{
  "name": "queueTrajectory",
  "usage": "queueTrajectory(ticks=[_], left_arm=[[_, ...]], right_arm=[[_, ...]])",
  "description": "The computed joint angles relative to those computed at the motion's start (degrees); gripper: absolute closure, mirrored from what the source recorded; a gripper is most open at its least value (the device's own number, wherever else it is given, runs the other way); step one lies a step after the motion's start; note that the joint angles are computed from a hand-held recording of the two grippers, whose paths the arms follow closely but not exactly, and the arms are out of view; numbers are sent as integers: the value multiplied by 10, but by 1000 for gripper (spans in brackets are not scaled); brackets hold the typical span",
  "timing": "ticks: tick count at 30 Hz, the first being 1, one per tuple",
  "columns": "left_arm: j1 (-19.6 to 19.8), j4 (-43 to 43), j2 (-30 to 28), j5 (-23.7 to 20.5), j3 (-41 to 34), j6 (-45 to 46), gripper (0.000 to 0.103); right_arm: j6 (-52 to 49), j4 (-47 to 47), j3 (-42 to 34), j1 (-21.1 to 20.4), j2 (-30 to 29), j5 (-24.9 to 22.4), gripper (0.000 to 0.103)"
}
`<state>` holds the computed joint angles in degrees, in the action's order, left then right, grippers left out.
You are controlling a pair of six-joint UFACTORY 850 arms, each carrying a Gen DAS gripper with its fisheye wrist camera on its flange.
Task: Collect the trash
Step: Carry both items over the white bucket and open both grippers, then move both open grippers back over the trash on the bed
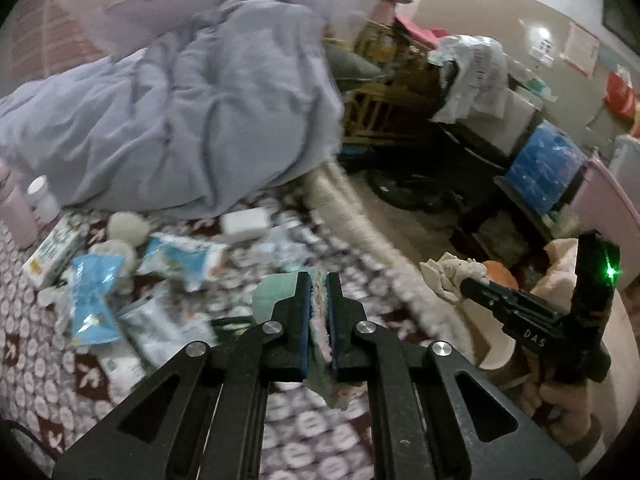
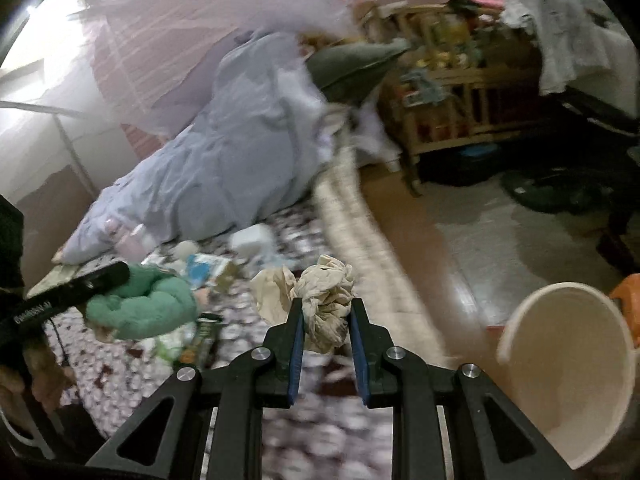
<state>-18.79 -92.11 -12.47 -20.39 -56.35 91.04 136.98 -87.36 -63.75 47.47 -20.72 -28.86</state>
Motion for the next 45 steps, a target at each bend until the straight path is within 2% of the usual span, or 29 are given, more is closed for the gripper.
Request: queueTrajectory(ticks=[8,15,21,22,23,24,25,27,31,35,41,45], left_arm=[[-89,42,-36,-28,-63,-49,99],[-169,89,-116,-52,-147,-123,99],[-207,105,-177,-63,-203,-165,97],[-211,112,-185,-64,-210,-174,96],[-215,132,-193,-62,-218,-193,94],[-218,151,-198,-60,-223,-210,86],[-219,158,-200,-58,-223,-214,72],[-218,153,-200,-55,-218,-209,59],[-206,154,-190,-46,-201,-217,59],[-199,151,-161,9,-164,-195,59],[-175,66,-116,81,-101,-100,59],[-154,-26,-94,106,-68,-5,59]], right_arm=[[2,87,122,-13,87,-77,83],[15,143,212,-42,140,-79,82],[13,165,249,-71,151,-58,82],[8,173,252,-78,150,-52,81],[3,182,252,-80,147,-51,70],[8,182,255,-80,148,-51,57],[28,170,262,-80,150,-52,53],[55,157,269,-79,152,-50,50],[66,154,268,-84,146,-28,50],[53,155,251,-78,129,-22,50],[7,172,206,-59,101,-31,50],[-24,180,171,-46,82,-41,50]])
